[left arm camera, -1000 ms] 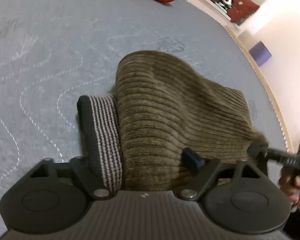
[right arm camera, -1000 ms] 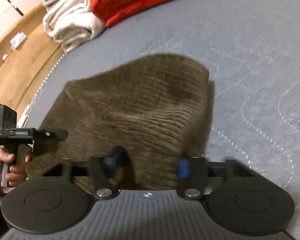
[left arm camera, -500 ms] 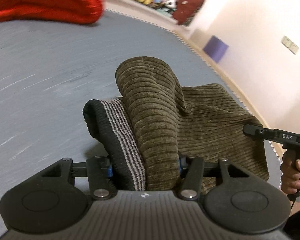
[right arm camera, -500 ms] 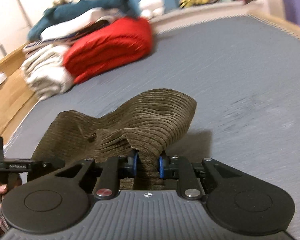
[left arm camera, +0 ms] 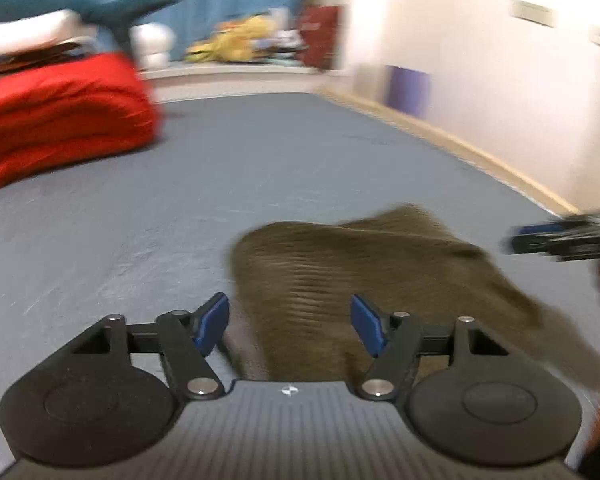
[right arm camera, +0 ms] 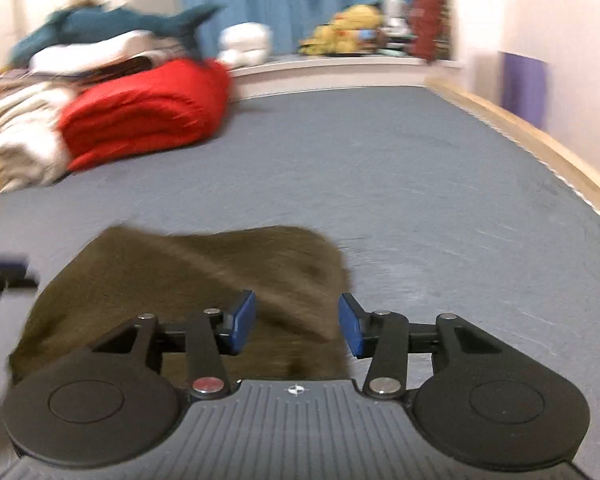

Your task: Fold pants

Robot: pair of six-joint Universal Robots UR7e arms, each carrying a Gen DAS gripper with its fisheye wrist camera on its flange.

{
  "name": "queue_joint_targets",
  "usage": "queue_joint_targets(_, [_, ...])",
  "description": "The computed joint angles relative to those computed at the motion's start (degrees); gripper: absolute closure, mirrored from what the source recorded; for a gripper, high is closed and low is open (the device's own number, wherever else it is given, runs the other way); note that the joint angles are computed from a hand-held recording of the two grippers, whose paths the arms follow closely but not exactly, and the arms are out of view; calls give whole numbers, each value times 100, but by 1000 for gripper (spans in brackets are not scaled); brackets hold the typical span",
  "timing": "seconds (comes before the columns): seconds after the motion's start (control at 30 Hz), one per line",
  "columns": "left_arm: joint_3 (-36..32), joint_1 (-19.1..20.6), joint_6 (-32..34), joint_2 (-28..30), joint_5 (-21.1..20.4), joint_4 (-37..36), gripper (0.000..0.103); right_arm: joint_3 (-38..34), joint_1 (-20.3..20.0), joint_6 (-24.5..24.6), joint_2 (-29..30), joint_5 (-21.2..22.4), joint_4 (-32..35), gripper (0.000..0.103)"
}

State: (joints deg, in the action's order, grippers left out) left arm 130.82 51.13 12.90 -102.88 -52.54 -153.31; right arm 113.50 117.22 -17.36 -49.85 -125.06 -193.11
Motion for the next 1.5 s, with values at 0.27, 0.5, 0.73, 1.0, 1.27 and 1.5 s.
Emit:
queue_joint_targets(0.27, [-29,-94,253,43,66,2117,89,70,47,-520,164,-67,1521,54])
queue_joint_targets(0.5, [118,144,14,-236,250,2115,89,80,136,-486,152,-522,1482,54])
queue_joint_targets(0.73, [313,-943,-868,-666,1039,1879,36,-170,415,508,82,-627,1644,39])
queue_joint_targets(1.0, [557,-2790,-3757,-1285,2507,2707,0,-582,1113,2131,56,-1174,818,1])
queue_joint_targets(1.27, [518,-2729,-7370,-1054,2632,5869,0,149,1250,1956,232,-1570,472,1])
queue_joint_targets(1.5, [567,-2377,-6957,-774,2503,5380,0,254,992,2429,261,-1376,1363,1])
